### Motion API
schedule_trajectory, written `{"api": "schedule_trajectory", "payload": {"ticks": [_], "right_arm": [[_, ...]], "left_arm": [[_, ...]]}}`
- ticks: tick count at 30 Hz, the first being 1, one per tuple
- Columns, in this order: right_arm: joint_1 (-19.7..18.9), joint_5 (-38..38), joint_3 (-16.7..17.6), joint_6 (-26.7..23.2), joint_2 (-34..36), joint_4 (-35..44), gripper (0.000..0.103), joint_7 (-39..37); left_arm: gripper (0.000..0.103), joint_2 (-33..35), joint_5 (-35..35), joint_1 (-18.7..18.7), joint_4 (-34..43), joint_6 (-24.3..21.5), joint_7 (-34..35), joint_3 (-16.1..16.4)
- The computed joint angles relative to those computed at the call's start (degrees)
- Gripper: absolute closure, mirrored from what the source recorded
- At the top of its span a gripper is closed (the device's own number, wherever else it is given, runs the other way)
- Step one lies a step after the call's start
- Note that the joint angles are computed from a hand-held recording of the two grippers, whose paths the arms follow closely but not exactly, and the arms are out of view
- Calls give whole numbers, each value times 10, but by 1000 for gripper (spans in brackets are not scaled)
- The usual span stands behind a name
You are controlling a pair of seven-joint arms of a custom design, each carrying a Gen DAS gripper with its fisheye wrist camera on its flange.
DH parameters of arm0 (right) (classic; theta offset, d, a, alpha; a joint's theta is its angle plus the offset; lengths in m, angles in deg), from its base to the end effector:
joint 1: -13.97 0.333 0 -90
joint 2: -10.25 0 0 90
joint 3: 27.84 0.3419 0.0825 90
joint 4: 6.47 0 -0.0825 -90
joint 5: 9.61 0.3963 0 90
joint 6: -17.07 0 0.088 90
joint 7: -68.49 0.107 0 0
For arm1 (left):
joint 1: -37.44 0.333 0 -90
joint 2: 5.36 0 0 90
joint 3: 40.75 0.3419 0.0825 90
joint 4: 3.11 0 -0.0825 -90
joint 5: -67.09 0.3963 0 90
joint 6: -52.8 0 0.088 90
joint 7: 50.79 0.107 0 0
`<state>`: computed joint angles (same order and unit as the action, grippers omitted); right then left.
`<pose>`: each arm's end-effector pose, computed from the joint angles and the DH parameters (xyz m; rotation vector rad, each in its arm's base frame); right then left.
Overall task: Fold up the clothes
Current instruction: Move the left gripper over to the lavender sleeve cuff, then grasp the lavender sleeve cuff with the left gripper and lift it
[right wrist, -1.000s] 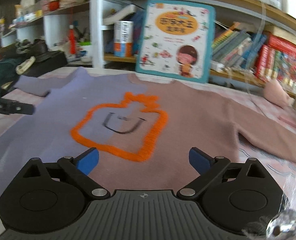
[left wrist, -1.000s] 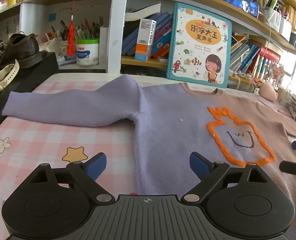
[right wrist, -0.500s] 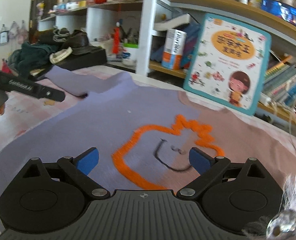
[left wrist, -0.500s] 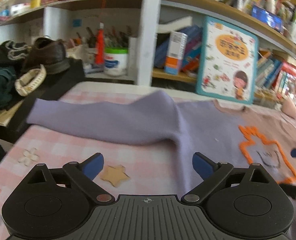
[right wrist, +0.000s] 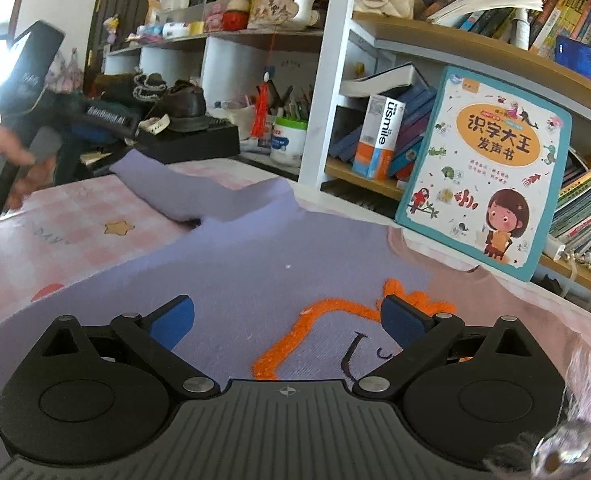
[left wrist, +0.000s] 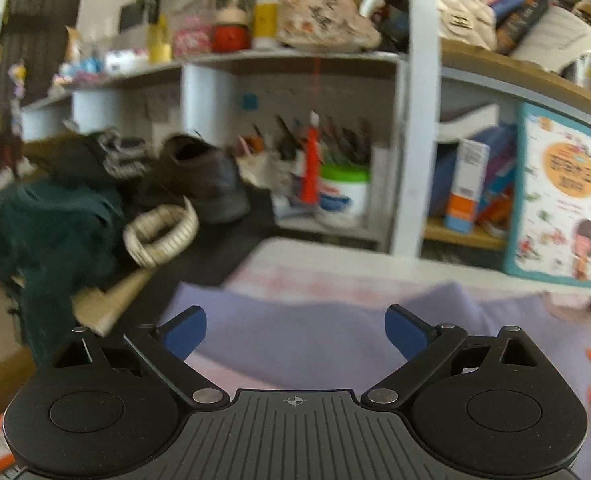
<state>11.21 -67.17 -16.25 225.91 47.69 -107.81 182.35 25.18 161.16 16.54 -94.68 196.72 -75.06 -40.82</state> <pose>0.6657 0.1853 0.3376 -1.9319 0.7720 -0.6775 0.6892 -0.2727 0.3708 -1.6946 1.1891 -0.8053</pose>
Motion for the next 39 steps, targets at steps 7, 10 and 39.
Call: {"api": "schedule_trajectory", "payload": {"ticks": [7, 10, 39], "right_arm": [[13, 42, -2, -25, -7, -14, 1, -48], [12, 75, 2, -29, -9, -21, 1, -66], [-1, 288, 36, -75, -15, -44, 1, -144]], "left_arm": [[5, 45, -61, 10, 65, -16, 59, 14], [5, 67, -85, 7, 91, 1, 77, 27], [43, 29, -125, 29, 0, 28, -66, 50]]}}
